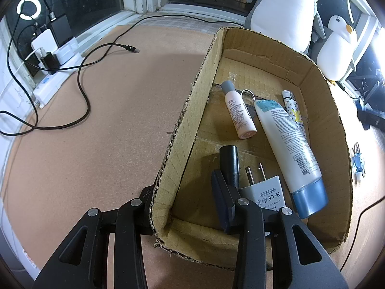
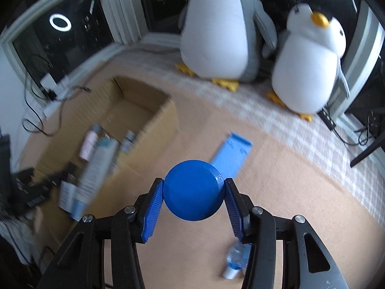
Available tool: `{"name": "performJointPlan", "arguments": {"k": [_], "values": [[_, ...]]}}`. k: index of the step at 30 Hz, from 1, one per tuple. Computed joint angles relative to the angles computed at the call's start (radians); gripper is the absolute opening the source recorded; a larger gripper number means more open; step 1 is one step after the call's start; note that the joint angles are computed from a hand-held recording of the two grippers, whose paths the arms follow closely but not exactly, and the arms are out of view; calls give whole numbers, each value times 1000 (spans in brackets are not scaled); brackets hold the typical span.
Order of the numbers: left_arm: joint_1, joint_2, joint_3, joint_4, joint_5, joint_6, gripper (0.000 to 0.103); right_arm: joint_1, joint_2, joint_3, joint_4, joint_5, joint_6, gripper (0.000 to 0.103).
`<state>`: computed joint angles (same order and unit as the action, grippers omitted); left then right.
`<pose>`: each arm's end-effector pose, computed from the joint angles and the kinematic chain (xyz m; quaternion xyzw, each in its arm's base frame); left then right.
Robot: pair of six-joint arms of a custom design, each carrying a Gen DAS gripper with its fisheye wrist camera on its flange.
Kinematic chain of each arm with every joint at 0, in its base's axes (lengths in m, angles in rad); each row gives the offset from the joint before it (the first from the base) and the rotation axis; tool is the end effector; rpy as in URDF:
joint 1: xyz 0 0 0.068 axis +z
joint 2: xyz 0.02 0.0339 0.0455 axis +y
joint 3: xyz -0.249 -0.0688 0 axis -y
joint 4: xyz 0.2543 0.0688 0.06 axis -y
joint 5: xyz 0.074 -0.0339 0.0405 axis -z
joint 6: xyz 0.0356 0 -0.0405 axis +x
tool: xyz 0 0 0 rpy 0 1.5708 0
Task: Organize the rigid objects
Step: 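Carry the blue round case into the box and release it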
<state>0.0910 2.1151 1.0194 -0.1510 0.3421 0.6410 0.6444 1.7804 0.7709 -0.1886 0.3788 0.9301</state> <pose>0.3525 0.0202 0.0259 0.2905 0.9285 -0.1000 0.2086 0.2453 0.1679 0.0740 0.1719 0.9503 -0.0017 0.2595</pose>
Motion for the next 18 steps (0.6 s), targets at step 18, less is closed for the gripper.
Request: {"name": "performJointPlan", "arguments": {"k": [18], "values": [[3,5,5,-6,8,-1,36,15,245,340,37,4,-50,46]]}}
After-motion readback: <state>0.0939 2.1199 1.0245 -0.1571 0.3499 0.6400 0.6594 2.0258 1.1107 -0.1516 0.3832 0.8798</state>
